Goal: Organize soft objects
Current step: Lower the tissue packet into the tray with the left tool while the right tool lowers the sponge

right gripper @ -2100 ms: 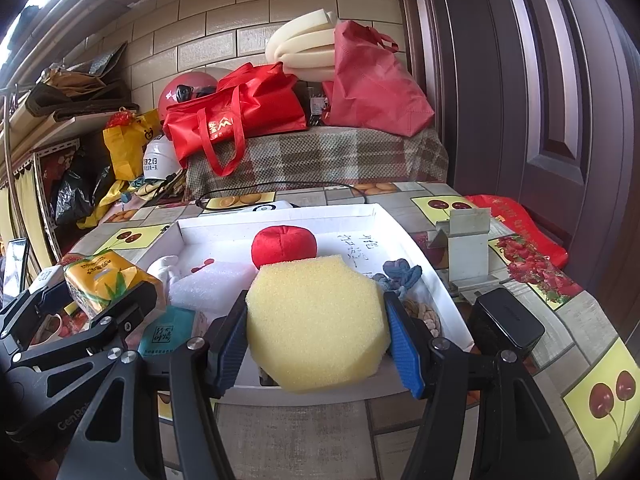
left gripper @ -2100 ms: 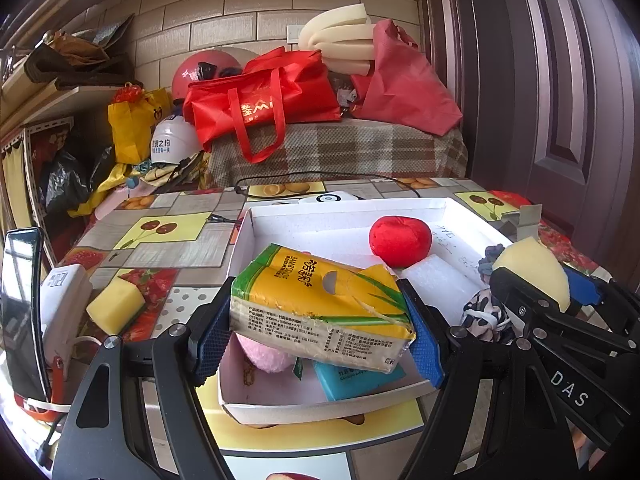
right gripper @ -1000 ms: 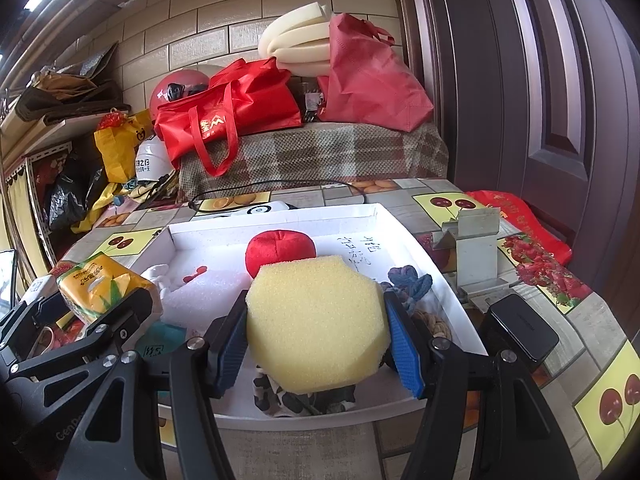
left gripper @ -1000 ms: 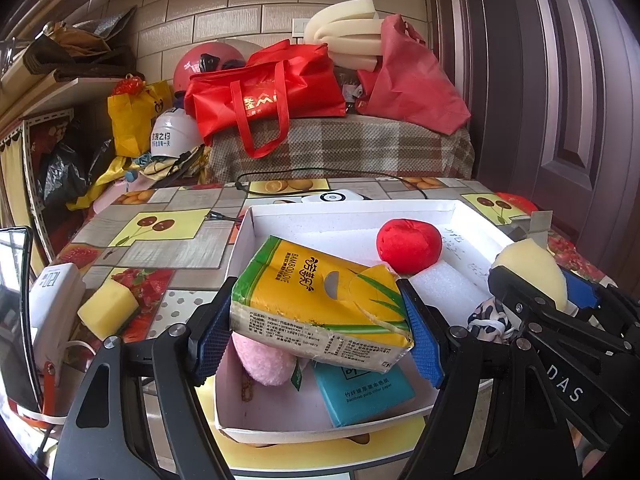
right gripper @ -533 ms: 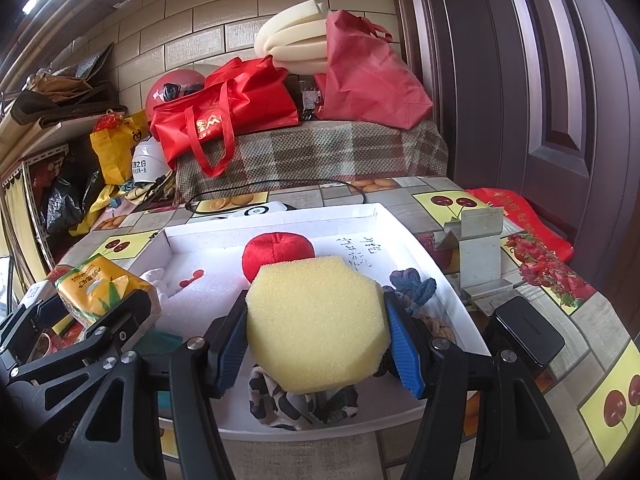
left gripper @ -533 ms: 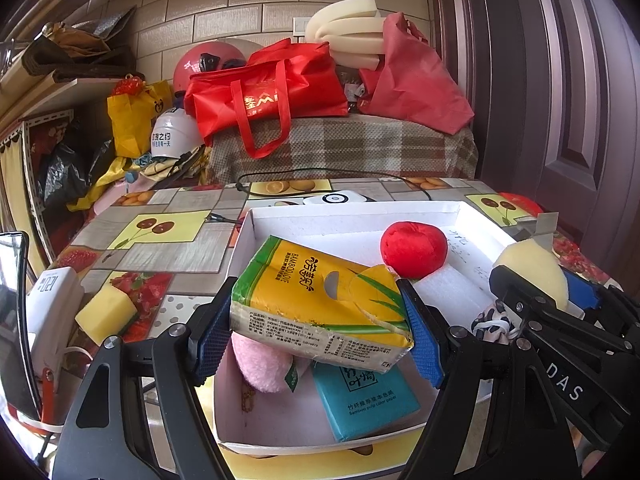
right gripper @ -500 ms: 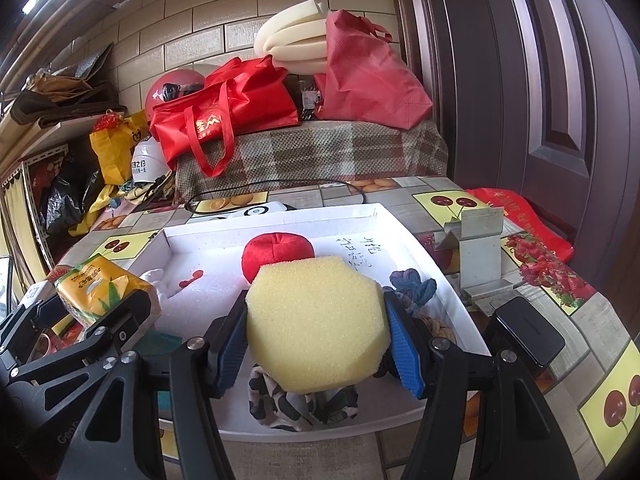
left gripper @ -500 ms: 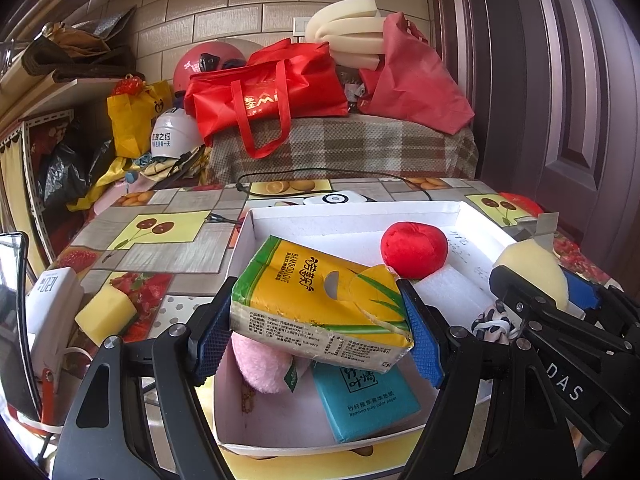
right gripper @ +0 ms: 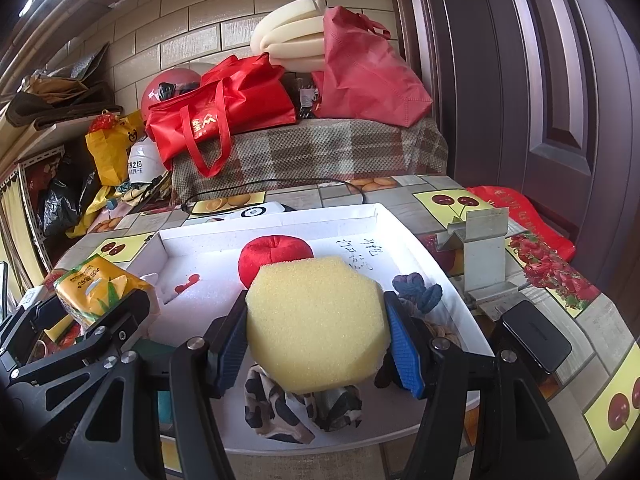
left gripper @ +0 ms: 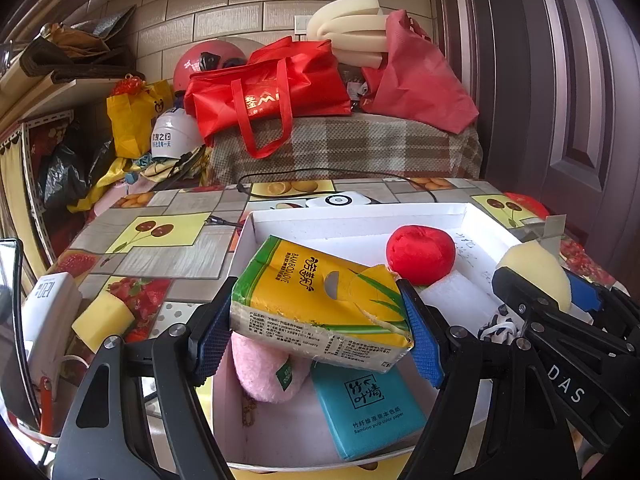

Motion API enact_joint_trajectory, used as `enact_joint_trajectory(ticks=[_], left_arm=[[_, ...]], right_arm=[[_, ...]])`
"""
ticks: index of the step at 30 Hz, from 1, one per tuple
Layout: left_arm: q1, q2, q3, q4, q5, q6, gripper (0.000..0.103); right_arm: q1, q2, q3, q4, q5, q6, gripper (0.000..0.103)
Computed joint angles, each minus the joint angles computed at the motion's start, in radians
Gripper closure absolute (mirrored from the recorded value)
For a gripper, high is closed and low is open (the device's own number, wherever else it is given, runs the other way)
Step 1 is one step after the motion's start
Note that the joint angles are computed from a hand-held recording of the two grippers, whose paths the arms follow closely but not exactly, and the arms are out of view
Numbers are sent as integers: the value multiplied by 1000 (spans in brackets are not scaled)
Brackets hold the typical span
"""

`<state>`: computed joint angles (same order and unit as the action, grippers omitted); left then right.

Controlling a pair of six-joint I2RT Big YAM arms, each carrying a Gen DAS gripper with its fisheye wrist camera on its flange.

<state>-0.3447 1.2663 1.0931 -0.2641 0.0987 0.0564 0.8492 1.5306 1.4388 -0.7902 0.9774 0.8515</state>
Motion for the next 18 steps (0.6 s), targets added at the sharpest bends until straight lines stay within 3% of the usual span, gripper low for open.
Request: enact_joint_trajectory(ticks=[18], left_arm=[[0, 20, 17, -4, -4, 2, 26]], right_arm=[[-22, 12, 13, 10, -12, -14, 38]])
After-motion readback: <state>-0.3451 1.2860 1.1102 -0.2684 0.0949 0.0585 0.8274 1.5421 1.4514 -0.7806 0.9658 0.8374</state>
